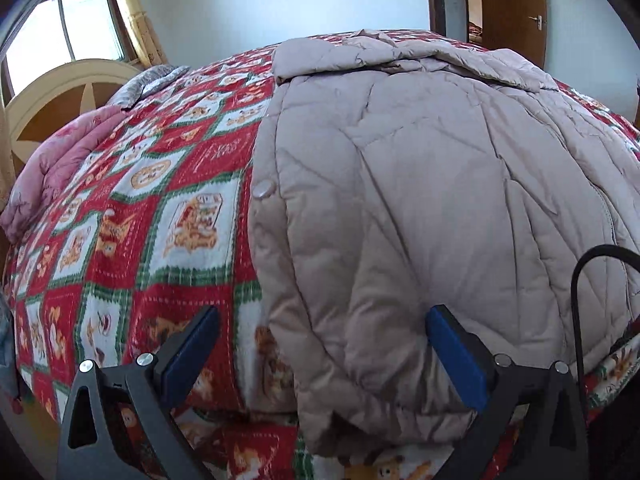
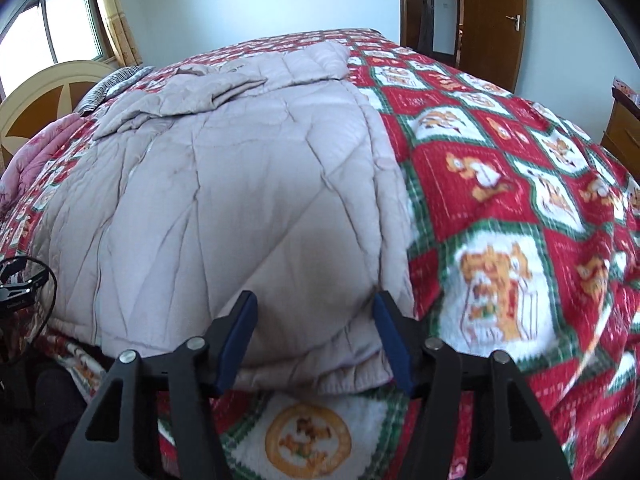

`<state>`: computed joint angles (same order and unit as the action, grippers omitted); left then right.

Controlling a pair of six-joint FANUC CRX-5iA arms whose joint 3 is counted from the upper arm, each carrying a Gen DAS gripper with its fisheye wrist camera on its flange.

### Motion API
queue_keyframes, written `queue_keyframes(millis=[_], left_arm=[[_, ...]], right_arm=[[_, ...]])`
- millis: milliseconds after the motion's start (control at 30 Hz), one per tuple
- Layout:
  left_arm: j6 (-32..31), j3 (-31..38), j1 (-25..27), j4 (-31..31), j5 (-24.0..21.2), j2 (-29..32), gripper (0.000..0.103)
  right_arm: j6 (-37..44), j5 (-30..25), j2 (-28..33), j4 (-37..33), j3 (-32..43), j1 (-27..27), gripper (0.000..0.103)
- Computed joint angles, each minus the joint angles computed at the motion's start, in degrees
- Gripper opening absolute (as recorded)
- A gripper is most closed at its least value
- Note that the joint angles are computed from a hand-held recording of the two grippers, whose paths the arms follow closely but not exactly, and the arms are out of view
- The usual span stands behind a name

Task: Fold large clothes

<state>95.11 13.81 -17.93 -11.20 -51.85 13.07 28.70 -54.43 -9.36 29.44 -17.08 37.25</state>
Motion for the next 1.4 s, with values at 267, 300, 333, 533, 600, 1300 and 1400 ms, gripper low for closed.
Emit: queue_keyframes(millis=[267, 300, 333, 533, 600, 1300, 1400], left_arm=[[1.50, -0.33, -0.34, -1.51, -1.02, -0.39, 0.102], [0.96, -0.58, 0.03, -0.16, -0.98, -0.30, 0.102], [0.28, -0.93, 0.49, 1.35, -0.86, -0.24, 0.102], [-1.35, -2.28, 2.55, 7.59, -0.44, 0.09, 0.102], [-1.70, -2.68, 2.58, 8.03, -0.02, -0.17, 0.102], [-22.40, -11.74, 5.18, 24.12, 12.58, -10.41, 0.009], [-25.56, -11.95, 5.91, 27.98, 14.39, -11.50, 0.009]], right_arm=[[-5.48, -1.91, -0.82, 1.63, -1.27, -0.27, 0.062], [-5.24, -2.26, -0.39, 1.27, -0.96, -0.38, 0.062], [-4.96, -2.66, 0.02, 1.29, -0.82, -0.35, 0.062], [-7.62, -0.42, -0.36, 4.13, -2.98, -0.62, 0.060], [-5.43, -0.56, -0.01, 2.31, -2.17, -0.83, 0.042], [-8.04, 10.95, -9.34, 4.29, -5.59, -0.98, 0.009], [-9.46, 13.50, -10.58, 5.59, -5.71, -1.60, 0.009]])
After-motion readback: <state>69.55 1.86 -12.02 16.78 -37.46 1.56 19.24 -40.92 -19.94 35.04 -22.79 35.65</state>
